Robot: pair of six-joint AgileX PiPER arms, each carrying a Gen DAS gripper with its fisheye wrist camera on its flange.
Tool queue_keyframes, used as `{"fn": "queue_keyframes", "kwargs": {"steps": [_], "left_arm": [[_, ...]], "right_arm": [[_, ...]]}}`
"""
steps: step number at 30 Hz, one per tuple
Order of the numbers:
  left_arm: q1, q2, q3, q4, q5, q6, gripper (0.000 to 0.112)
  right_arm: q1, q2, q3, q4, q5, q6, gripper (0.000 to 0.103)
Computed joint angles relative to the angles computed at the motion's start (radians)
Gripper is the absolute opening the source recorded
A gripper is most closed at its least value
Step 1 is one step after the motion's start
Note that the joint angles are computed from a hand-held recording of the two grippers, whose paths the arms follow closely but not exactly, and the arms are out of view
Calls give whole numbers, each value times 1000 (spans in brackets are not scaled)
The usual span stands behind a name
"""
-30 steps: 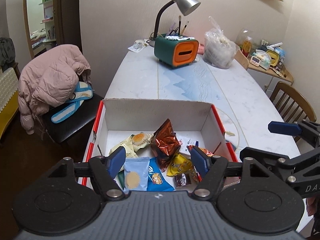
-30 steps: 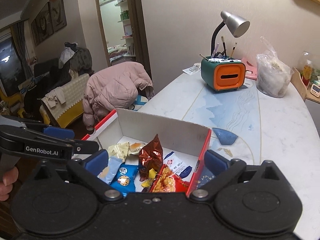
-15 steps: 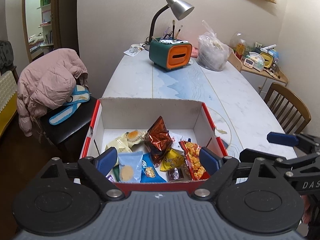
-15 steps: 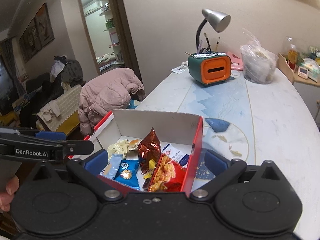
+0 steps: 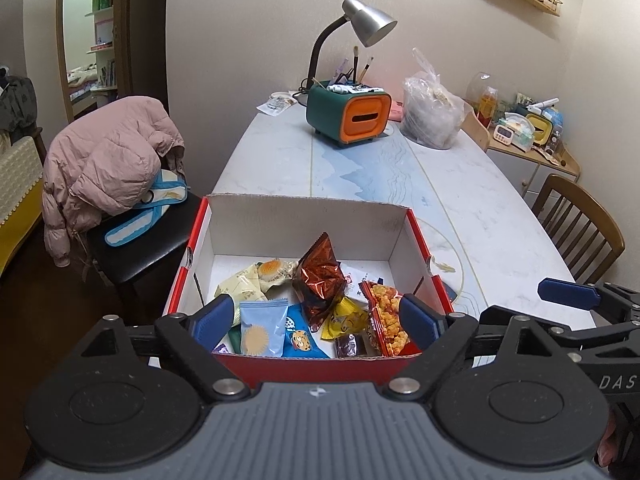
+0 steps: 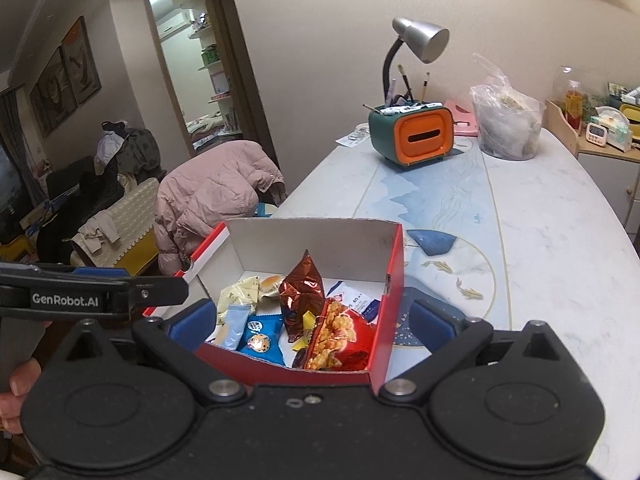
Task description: Organize snacks
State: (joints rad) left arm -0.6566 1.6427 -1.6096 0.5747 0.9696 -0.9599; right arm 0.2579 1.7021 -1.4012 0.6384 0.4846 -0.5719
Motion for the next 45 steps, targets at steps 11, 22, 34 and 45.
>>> {"fn": "queue_keyframes", "kwargs": {"steps": [11,22,34,45], "left_arm": [[-8,-1,1,2,15,-9,90],[-15,-2,7,19,11,-19,90],[-40,-23,26,72,3,-48,90],[-51,-34,41,86,-6,-58,90]], "right_arm": [[15,-14,20,-24,-36,22,103],[21,-23,34,-68,-71,79,103],[27,-32,52,-60,-117,82,103],[40,-23,29,-90,-97,100,103]]}}
